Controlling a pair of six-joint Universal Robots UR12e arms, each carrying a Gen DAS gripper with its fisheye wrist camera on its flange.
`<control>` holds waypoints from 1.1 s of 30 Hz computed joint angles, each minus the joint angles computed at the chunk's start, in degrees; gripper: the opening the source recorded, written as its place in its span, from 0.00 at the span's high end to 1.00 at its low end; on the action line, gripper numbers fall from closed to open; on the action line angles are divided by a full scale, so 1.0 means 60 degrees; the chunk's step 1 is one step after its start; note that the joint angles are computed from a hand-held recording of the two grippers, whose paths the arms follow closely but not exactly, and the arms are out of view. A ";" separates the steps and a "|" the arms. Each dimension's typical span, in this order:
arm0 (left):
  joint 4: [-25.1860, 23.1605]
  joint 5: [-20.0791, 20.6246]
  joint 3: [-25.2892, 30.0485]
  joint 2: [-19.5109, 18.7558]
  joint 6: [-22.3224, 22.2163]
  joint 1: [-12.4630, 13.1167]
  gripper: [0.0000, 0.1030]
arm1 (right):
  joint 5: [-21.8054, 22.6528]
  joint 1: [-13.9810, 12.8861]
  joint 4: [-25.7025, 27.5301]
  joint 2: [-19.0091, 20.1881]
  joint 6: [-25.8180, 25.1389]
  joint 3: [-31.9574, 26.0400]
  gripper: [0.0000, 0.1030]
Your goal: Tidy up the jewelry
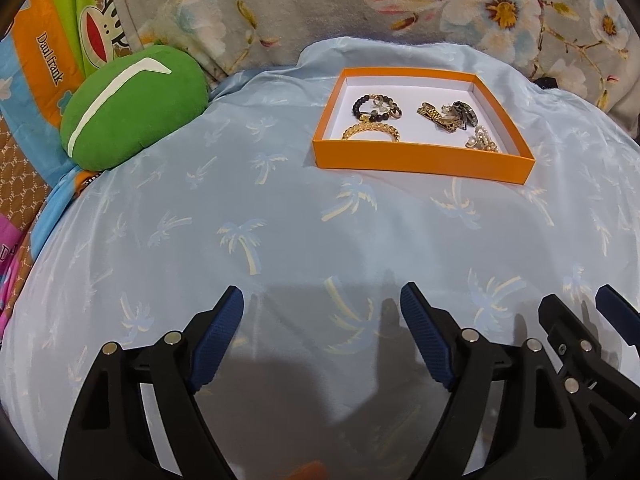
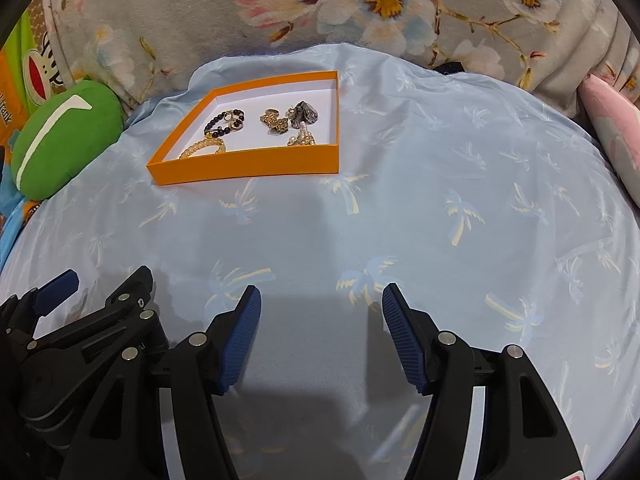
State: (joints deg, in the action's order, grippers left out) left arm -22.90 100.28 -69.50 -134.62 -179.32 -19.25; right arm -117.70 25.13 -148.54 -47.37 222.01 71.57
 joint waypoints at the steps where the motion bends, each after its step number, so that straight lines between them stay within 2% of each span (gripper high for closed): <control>1: 0.0009 0.0016 -0.0003 0.0001 0.0001 -0.0004 0.24 | -0.0004 0.0007 0.0006 0.0004 0.0004 -0.0010 0.39; 33: 0.0216 0.0067 -0.0078 0.0017 -0.0053 0.0005 0.22 | -0.0032 0.0020 0.0035 0.0018 0.0013 -0.0043 0.39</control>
